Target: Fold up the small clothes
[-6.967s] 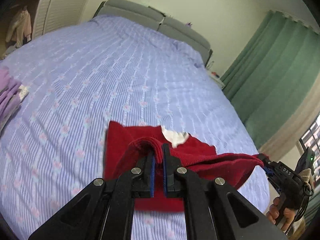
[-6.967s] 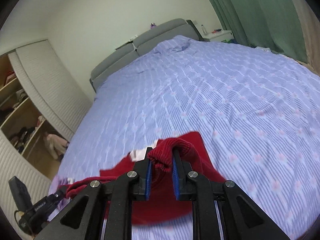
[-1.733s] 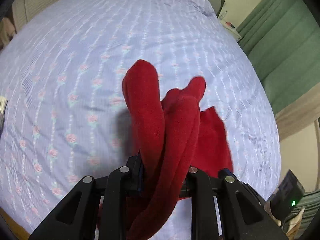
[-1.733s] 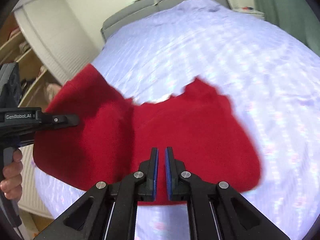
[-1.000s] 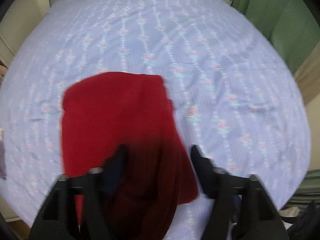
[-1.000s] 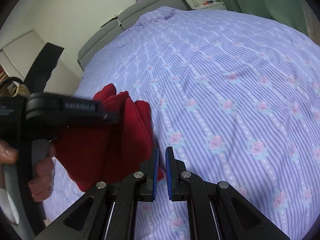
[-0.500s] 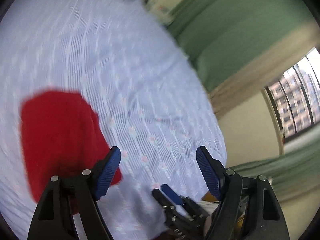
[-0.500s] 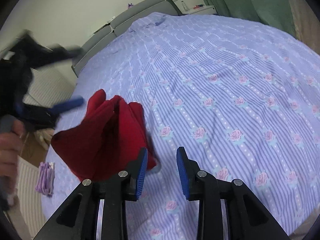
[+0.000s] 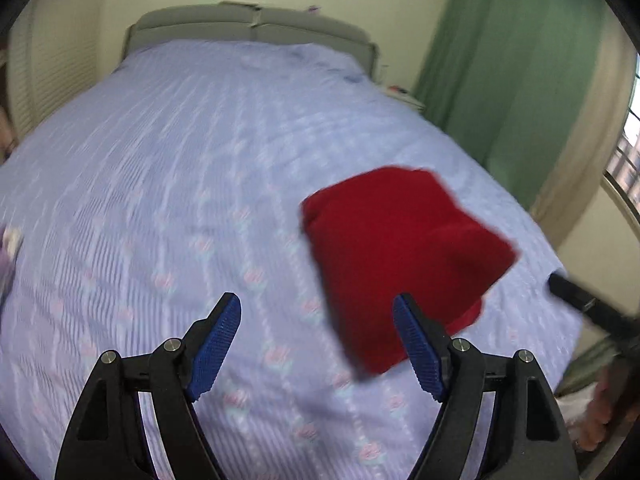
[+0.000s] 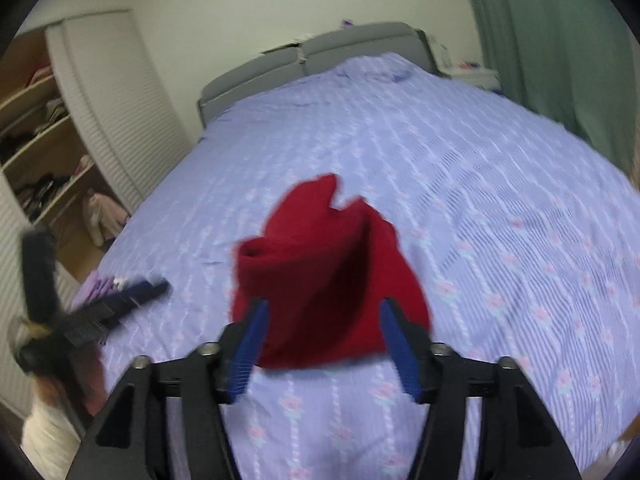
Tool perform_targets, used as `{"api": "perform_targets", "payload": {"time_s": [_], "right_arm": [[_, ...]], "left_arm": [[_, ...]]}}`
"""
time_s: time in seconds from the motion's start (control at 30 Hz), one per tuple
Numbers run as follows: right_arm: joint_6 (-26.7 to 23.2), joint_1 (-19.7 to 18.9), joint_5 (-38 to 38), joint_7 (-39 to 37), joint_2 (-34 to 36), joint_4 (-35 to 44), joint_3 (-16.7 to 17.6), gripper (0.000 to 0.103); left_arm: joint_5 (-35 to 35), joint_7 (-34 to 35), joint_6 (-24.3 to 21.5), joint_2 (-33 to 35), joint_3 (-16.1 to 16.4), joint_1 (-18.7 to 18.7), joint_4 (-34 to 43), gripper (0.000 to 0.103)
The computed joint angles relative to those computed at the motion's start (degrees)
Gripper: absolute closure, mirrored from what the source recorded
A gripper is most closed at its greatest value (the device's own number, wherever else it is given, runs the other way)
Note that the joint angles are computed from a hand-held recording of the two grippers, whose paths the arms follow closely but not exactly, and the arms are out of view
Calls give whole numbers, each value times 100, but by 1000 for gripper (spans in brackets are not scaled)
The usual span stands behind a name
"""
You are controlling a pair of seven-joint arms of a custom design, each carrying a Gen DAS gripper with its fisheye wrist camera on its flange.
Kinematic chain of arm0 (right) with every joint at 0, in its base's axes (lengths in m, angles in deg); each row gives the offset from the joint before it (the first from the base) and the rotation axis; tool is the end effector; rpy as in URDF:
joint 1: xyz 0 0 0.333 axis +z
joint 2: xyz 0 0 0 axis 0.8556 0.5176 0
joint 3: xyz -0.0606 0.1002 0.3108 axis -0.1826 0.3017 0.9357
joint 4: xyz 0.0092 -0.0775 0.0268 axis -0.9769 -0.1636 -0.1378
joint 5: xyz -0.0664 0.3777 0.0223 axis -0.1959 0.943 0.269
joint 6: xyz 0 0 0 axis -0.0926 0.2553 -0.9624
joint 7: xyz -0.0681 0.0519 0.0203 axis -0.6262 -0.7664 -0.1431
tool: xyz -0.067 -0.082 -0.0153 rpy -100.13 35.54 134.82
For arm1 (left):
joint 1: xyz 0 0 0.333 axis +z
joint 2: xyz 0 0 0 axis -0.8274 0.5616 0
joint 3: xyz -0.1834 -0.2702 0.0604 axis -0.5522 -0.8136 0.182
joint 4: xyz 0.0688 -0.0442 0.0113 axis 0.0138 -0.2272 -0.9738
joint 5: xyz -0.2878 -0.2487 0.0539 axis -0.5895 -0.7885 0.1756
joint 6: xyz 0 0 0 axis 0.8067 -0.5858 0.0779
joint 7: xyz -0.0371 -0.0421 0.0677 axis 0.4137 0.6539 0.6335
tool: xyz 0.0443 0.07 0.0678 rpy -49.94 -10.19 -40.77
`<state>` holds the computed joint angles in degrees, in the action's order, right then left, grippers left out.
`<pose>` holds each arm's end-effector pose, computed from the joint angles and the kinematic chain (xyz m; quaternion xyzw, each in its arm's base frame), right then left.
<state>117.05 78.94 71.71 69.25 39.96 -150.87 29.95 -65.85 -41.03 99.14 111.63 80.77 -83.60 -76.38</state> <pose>0.6256 0.3145 0.5404 -0.6540 0.6137 -0.1553 0.4142 0.6696 -0.3737 0.5273 -0.6896 0.6137 -0.3430 0.1735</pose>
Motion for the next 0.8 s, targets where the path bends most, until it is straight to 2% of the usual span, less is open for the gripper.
{"api": "perform_targets", "payload": {"time_s": [0.07,0.13,0.2,0.27,0.33,0.4,0.43,0.5,0.57,0.63,0.7,0.73,0.8], "right_arm": [[-228,328,-363,282,204,420,-250,33],[-750,630,-676,674,534,1048,-479,27],[-1401,745,-735,889,954,1800,-504,27],[-1908,776,-679,1070,1273,2351,-505,27],[-2661,785,-507,1293,1748,3150,-495,27],[-2780,592,-93,1272,1966,3384,-278,27],[-2587,465,128,1225,1974,3272,-160,27],[-1836,238,479,1138,1805,2685,2,30],[-1110,16,742,947,1557,2030,173,56],[-568,-250,1010,661,1350,1463,383,63],[-163,-683,1664,301,1215,972,789,66],[-110,-779,1683,320,1266,968,915,67],[-213,-894,1864,224,1313,905,985,68]], "left_arm": [[312,-354,260,-96,229,-179,-328,25],[719,-651,439,-157,434,-345,-519,25],[951,-709,460,-115,474,-370,-493,25],[885,-631,525,-113,334,-250,-523,25],[586,-435,730,-94,151,6,-578,25],[18,98,926,-31,-212,380,-567,25],[-191,253,960,35,-268,438,-506,25],[-749,738,1057,105,-566,720,-487,25],[-1261,1212,1023,272,-855,970,-304,25],[-1784,1723,936,531,-1216,1225,9,25],[-2315,2130,429,1004,-1577,1395,727,25],[-2389,2202,302,1107,-1553,1338,910,26],[-2229,2287,106,1241,-1258,1000,1203,26]]}}
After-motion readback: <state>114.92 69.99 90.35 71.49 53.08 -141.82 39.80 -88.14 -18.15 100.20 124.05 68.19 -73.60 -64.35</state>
